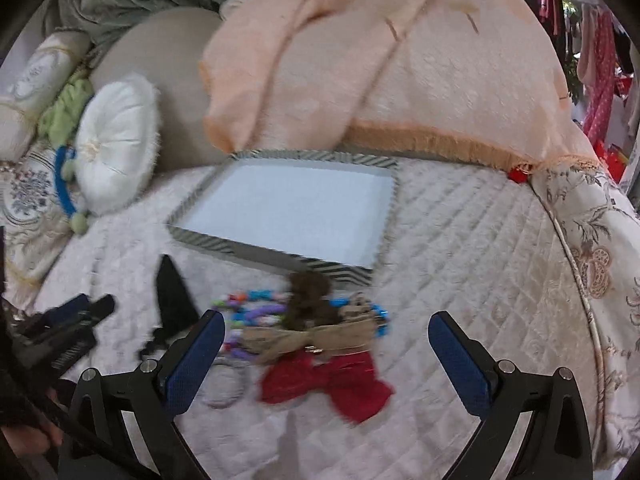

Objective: Organize jewelry
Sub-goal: 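Move both tools toward the jewelry pile beside the striped tray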

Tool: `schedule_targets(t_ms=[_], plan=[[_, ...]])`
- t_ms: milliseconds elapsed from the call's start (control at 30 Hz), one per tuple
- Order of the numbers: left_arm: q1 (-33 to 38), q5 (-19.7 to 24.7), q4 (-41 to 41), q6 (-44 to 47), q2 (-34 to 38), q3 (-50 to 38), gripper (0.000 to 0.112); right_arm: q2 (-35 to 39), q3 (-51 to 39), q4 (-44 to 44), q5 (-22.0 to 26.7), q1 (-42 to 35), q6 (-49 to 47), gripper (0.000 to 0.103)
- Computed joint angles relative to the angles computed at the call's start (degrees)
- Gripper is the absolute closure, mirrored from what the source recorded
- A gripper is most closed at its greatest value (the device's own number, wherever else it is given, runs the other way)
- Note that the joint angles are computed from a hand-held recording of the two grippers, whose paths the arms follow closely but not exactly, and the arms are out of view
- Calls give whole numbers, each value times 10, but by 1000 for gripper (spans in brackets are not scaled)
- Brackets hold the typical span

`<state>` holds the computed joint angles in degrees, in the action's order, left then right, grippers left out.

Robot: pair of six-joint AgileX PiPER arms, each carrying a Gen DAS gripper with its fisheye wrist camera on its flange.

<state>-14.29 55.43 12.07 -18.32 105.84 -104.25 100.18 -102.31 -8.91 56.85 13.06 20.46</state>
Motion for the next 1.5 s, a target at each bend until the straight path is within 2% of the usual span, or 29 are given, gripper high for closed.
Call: schedule_targets(t_ms=[100,433,1500], plan=[[0,-6,2,-6,-15,12,67,-14,7,-42,10,30,36,1],[-7,-13,5,-9,-36,32,67,-24,11,-63,25,49,65,1],[-21,-2,-1,-1,-45,22,67,-24,2,-56,21,45,69,1]])
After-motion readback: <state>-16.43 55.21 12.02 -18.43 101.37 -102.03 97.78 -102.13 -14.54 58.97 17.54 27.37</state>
